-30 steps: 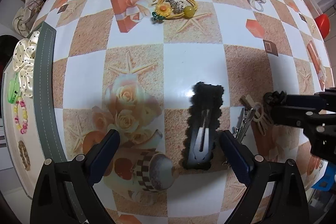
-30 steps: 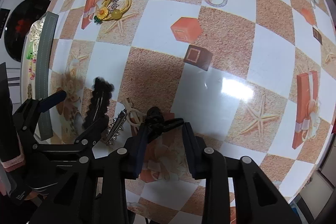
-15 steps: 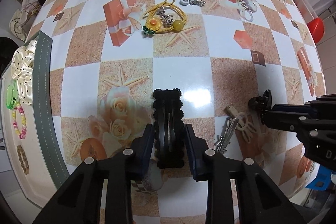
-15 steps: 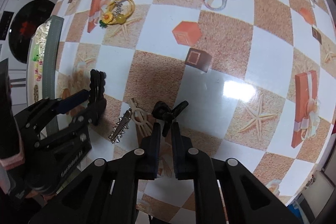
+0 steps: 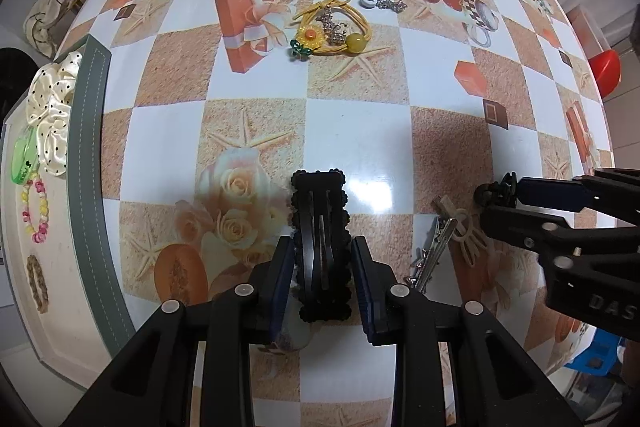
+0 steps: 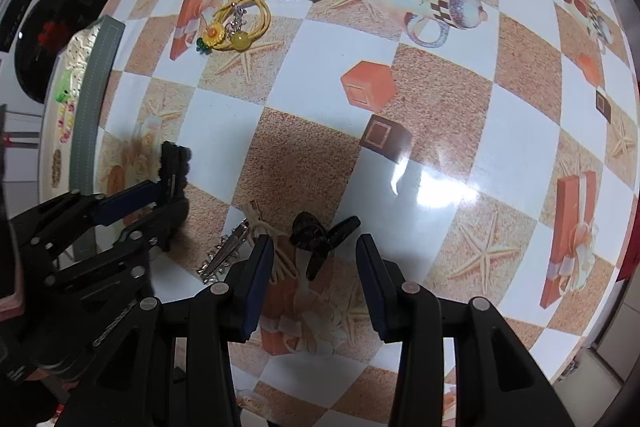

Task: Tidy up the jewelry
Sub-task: 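Close the left tool on the snap clip while the right tool closes on the claw clip, then carry the snap clip and claw clip over the white tray with both tools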

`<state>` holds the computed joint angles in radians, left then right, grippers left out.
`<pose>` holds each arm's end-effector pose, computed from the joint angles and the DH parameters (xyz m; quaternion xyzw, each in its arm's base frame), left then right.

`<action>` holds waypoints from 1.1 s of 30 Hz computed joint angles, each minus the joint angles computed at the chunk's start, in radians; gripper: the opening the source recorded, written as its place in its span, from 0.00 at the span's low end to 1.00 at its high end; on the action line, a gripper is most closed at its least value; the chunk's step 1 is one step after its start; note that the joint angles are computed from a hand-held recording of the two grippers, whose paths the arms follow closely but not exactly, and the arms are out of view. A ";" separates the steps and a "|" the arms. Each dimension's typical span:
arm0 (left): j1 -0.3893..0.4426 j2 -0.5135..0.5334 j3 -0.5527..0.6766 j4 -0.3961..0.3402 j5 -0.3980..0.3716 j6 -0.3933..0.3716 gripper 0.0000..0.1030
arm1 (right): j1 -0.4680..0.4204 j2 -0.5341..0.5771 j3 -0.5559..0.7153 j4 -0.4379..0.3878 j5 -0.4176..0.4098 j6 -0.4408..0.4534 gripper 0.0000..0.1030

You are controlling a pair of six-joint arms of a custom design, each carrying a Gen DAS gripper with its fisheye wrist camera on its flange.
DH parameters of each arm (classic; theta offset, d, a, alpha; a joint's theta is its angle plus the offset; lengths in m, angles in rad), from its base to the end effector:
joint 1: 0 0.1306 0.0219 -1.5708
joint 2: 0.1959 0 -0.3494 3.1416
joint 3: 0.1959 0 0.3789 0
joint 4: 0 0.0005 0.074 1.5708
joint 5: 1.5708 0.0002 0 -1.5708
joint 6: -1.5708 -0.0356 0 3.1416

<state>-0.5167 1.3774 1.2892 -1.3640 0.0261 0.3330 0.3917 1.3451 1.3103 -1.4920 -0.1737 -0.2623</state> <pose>0.3584 -0.2053 0.3378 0.0923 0.9939 -0.0363 0.0486 0.3627 0.1559 0.3577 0.0663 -0.9938 -0.0892 0.0071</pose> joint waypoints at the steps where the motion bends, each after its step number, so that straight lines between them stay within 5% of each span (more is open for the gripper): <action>1: 0.001 -0.001 0.002 -0.002 0.000 0.004 0.34 | 0.008 0.004 0.001 0.002 0.006 -0.008 0.38; 3: 0.007 -0.016 -0.005 -0.005 0.004 0.008 0.34 | 0.012 0.009 0.001 -0.002 0.016 -0.015 0.23; 17: 0.049 -0.104 0.025 -0.072 0.000 0.075 0.34 | -0.087 -0.037 0.028 -0.022 -0.069 -0.013 0.23; 33: 0.091 -0.191 0.063 -0.146 -0.060 0.167 0.34 | -0.071 -0.040 0.114 -0.046 -0.124 -0.017 0.23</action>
<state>-0.4257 1.1862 1.3524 -1.5096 -0.0337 0.5004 0.3210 1.3056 1.4246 -1.5380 -0.2978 -0.2790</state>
